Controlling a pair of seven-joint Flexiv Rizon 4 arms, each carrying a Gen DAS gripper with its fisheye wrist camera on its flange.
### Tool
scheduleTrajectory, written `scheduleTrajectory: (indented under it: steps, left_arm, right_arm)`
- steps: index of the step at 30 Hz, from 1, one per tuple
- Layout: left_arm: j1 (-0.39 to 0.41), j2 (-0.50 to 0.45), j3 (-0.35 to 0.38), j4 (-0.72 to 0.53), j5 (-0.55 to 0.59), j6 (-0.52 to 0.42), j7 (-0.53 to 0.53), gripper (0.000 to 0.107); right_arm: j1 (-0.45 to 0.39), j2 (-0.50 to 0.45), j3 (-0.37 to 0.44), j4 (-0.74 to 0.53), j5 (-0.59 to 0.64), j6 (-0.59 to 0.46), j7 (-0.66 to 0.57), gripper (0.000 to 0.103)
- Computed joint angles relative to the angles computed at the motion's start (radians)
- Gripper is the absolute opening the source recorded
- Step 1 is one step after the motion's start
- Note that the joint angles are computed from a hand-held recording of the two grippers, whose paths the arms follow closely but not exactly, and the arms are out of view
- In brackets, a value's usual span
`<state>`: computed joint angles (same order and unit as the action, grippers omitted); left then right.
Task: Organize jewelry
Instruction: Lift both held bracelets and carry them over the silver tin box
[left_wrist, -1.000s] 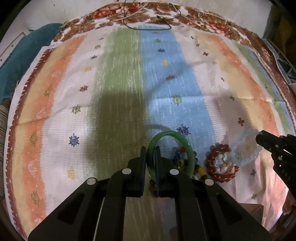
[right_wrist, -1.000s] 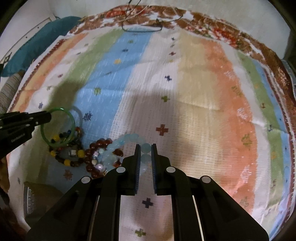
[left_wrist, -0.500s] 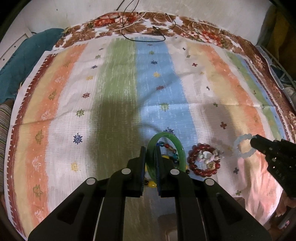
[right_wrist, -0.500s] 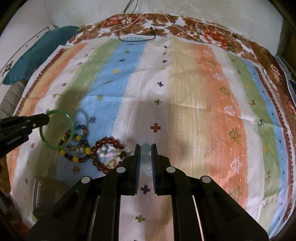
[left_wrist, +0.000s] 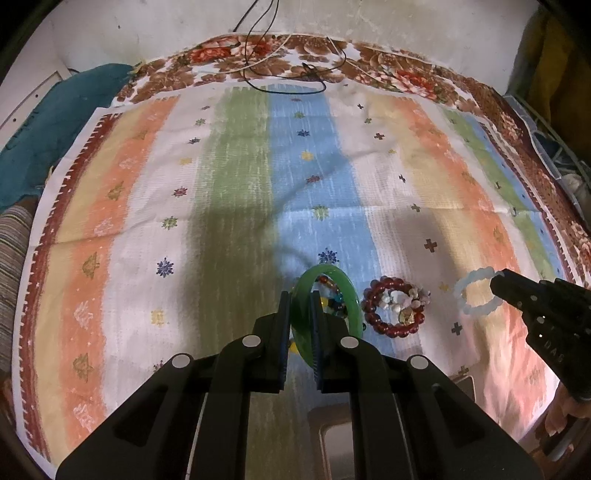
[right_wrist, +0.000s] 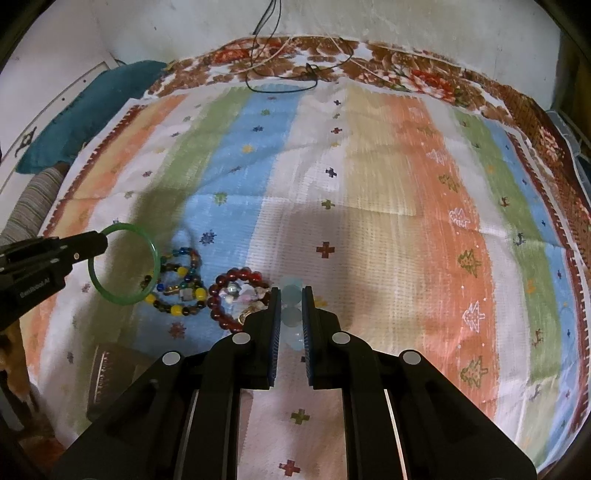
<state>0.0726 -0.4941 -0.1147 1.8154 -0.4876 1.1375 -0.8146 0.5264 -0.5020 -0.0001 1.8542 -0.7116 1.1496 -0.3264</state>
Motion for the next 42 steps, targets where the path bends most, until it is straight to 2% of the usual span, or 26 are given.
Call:
scheduleTrajectory:
  steps: [7, 18, 23, 31, 42]
  left_arm:
    - [0.015, 0.033, -0.019, 0.038, -0.045, 0.009, 0.030, 0.010]
    - [0.012, 0.100, -0.029, 0.117, -0.127, 0.032, 0.108, 0.010]
    - [0.015, 0.139, -0.039, 0.158, -0.201, 0.033, 0.164, 0.010]
    - [-0.008, 0.197, -0.023, 0.219, -0.314, 0.029, 0.254, 0.010]
    - [-0.053, 0.251, 0.017, 0.288, -0.384, 0.037, 0.320, 0.010]
  right_arm:
    - [0.014, 0.019, -0.005, 0.023, -0.018, 0.034, 0.030, 0.012]
    - [0.038, 0.058, -0.019, 0.057, -0.137, 0.050, 0.124, 0.012]
    - [0.038, 0.074, -0.012, 0.069, -0.185, 0.066, 0.166, 0.012]
    - [0.037, 0.102, -0.003, 0.097, -0.255, 0.098, 0.233, 0.012]
    - [0.031, 0.133, 0.020, 0.132, -0.353, 0.128, 0.319, 0.012]
